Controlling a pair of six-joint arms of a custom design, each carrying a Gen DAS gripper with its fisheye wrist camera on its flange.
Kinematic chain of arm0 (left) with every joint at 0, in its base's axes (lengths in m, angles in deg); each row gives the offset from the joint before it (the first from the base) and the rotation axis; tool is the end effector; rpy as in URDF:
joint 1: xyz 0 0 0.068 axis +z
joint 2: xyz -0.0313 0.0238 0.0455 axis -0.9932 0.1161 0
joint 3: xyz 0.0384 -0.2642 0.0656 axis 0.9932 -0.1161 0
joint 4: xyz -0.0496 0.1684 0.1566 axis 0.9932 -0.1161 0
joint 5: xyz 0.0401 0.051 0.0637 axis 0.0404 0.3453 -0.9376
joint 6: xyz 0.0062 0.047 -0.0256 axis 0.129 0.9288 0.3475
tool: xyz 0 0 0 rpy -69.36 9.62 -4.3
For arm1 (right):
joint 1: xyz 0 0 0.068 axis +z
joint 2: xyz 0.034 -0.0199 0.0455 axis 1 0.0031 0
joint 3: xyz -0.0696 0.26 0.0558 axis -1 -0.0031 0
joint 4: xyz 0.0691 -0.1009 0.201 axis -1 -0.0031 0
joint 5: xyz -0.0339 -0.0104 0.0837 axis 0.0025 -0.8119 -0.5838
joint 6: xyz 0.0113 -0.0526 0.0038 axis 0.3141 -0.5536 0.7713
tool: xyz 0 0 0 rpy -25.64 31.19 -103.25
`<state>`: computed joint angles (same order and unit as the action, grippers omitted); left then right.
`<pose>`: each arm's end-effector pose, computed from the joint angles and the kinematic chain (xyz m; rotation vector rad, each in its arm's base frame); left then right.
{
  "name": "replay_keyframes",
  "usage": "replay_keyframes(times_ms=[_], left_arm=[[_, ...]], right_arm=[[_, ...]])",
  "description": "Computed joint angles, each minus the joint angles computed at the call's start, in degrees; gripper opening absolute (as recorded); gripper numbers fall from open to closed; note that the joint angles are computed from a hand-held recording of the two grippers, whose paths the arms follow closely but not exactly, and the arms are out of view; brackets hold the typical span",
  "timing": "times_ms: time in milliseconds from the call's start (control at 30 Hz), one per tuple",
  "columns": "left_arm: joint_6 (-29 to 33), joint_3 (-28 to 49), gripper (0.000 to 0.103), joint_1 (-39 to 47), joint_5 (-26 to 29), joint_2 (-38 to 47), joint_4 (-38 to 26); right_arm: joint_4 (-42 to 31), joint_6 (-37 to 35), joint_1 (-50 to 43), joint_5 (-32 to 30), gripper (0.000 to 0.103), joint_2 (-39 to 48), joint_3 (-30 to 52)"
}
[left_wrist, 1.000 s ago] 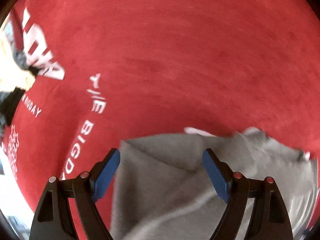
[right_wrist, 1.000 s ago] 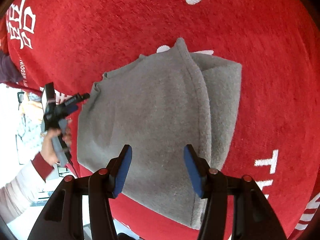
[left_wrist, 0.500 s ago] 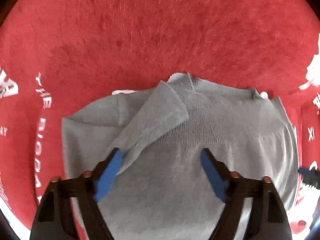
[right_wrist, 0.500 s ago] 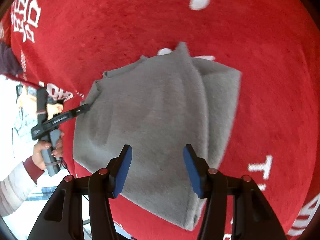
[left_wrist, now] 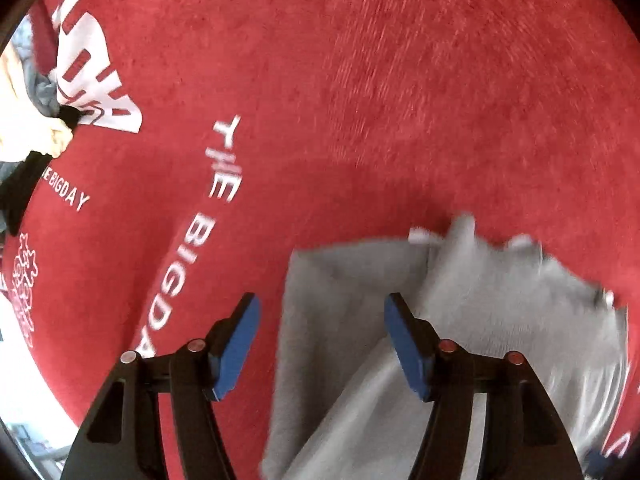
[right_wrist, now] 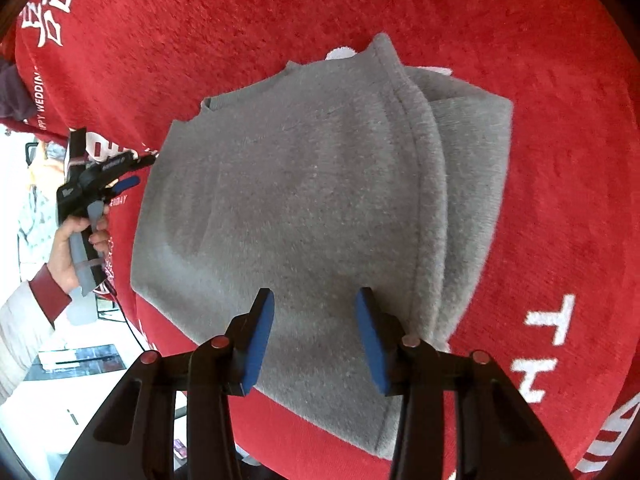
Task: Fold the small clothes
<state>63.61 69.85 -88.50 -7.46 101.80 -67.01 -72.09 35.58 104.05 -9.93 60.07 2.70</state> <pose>0.3773 -0.0302 0.2928 -0.3060 2.9082 0.1031 0.1793 0.0628 0.2882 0.1427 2.9446 0.8227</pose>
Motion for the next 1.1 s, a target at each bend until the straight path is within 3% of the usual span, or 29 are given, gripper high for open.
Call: replay_keyframes(times_ms=[200,400,600,833,1100], left_arm=[[5.5,-13.1,0.066,4.2,11.6,-11.7,-2.8],[11.8,-25.6,0.066,10.5,16.9,-21.9,-5.3],[18.8,-33.2,0.066,12.7,22.6,-26.3,-4.6],[24.6,-31.1,0.066,12.6,28.6,-26.6,-8.2],[33.0,-28.8,0.066,17.6,33.9,-23.2,-10.1]], right_arm=[[-6.7,-3.2,-6.8,-1.4,0.047,-5.8,-0.6],[-9.3,0.1,-5.4,-3.0,0.050,-10.8,-2.3],[0.6,22.5,15.0,0.6,0.050,-15.0,-6.1],[18.9,55.6,44.3,13.3,0.051,-14.1,-11.3],[42.3,76.8,52.3,24.2,0.052,-9.3,-21.7]])
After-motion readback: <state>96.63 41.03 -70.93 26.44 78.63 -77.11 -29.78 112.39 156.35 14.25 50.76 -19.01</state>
